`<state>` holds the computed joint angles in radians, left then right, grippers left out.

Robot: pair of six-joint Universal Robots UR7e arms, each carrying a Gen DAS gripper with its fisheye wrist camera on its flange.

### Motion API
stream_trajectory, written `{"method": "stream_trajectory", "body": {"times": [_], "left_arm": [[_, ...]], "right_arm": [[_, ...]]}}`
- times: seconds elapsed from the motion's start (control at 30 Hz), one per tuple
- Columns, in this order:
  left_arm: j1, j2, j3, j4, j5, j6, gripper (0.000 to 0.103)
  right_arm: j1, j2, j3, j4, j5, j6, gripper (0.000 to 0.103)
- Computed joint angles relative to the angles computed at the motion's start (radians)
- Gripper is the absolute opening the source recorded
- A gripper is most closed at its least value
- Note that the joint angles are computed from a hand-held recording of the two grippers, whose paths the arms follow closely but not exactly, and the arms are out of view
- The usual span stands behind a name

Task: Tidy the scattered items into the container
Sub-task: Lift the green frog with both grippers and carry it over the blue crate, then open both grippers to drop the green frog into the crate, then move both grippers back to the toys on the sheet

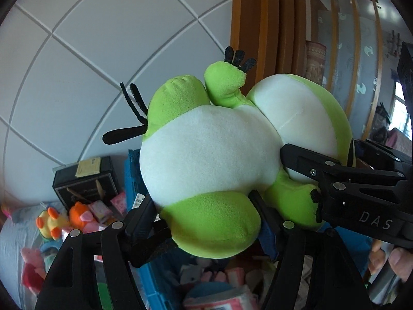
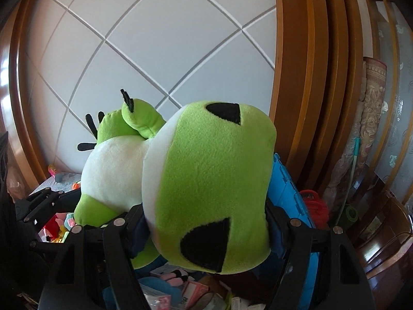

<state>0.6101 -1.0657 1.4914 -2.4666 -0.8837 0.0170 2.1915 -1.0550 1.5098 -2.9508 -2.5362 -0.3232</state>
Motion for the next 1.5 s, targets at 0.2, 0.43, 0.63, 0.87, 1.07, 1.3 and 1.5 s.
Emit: {"method": "stream_trajectory", "body": {"times": [0.2,0.43,0.63,0.87,1.07,1.3,1.5], "left_arm": [[-0.001,0.164,-0.157,0.115,0.049,-0.075,0.075],[-0.018,0.188,-0.157,0.135,0.133,-0.077,0.082],[-0.037,0.165,-0.129,0.198,0.156,-0.109,0.083],[-0.071,0.115,-0.050,0.221,0.152,-0.138,0.083],[-0.107,0.057,0.028,0.231,0.158,-0.171,0.084],[-0.129,-0.020,0.106,0.238,0.154,-0.205,0.084],[-0.145,-0.137,0.202,0.223,0.153,-0.225,0.085]], "right_arm": [[-0.085,-0.075,0.002,0.124,0.117,0.046,0.079],[-0.119,-0.092,0.020,0.124,0.161,0.026,0.085],[-0.113,-0.105,0.046,0.129,0.134,-0.007,0.085],[-0.106,-0.140,0.077,0.204,0.072,0.017,0.085],[-0.082,-0.158,0.120,0.235,0.019,0.046,0.085],[-0.038,-0.165,0.156,0.260,-0.034,0.107,0.085],[0.021,-0.151,0.184,0.263,-0.078,0.175,0.085]]}}
